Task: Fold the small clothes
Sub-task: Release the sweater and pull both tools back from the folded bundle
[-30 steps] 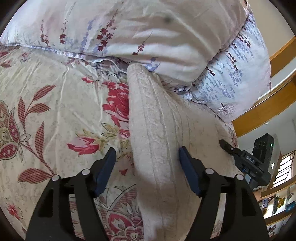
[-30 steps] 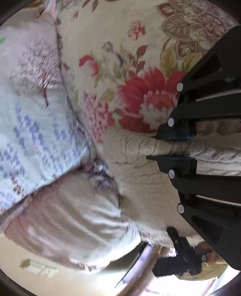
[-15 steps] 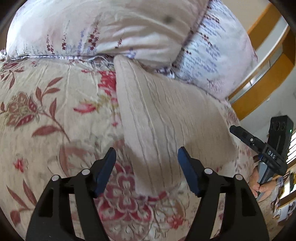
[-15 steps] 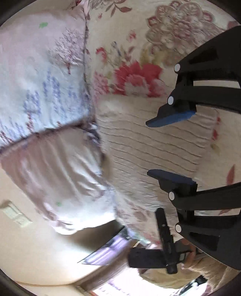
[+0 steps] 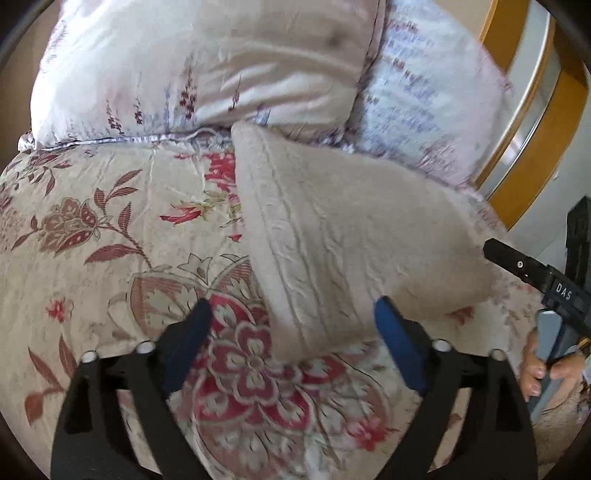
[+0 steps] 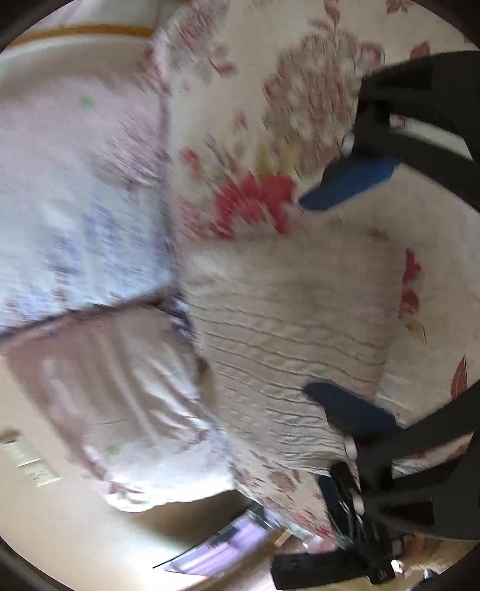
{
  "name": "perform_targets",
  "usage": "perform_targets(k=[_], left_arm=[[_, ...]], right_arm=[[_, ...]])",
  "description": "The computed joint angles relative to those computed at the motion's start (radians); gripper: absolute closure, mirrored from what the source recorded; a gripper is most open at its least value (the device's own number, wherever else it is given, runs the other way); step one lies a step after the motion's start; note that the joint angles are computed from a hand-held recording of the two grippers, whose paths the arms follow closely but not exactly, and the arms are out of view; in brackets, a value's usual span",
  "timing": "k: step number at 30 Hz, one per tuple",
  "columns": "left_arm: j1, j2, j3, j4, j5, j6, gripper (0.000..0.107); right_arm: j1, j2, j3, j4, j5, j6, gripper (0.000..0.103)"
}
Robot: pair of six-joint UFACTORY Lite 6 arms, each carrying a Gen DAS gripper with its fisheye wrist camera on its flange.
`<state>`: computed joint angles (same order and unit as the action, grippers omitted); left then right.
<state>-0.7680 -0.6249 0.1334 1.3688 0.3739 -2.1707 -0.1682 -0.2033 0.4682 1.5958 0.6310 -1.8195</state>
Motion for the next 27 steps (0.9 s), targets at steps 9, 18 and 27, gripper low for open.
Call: perform_targets(k=[9,18,27], left_arm=[[-0.313,0.159,0.054,-0.140,0.271,-0.141,0.006],[-0.323,0.373,0.151,-0.168,0.244,-0.138,0.006],[-0.328,0.486,0.238,-0.244,0.277,-0.034,0.006]], right_arm=[[0.001,-0.167,-0.162,0.028,-0.080,-0.061,0.001],[0.181,-0.128,-0.187,-0.032,-0.254,0.091,0.001],[0.372,-0.181,-0.237,0.196,-0.440,-0.070,0.001]])
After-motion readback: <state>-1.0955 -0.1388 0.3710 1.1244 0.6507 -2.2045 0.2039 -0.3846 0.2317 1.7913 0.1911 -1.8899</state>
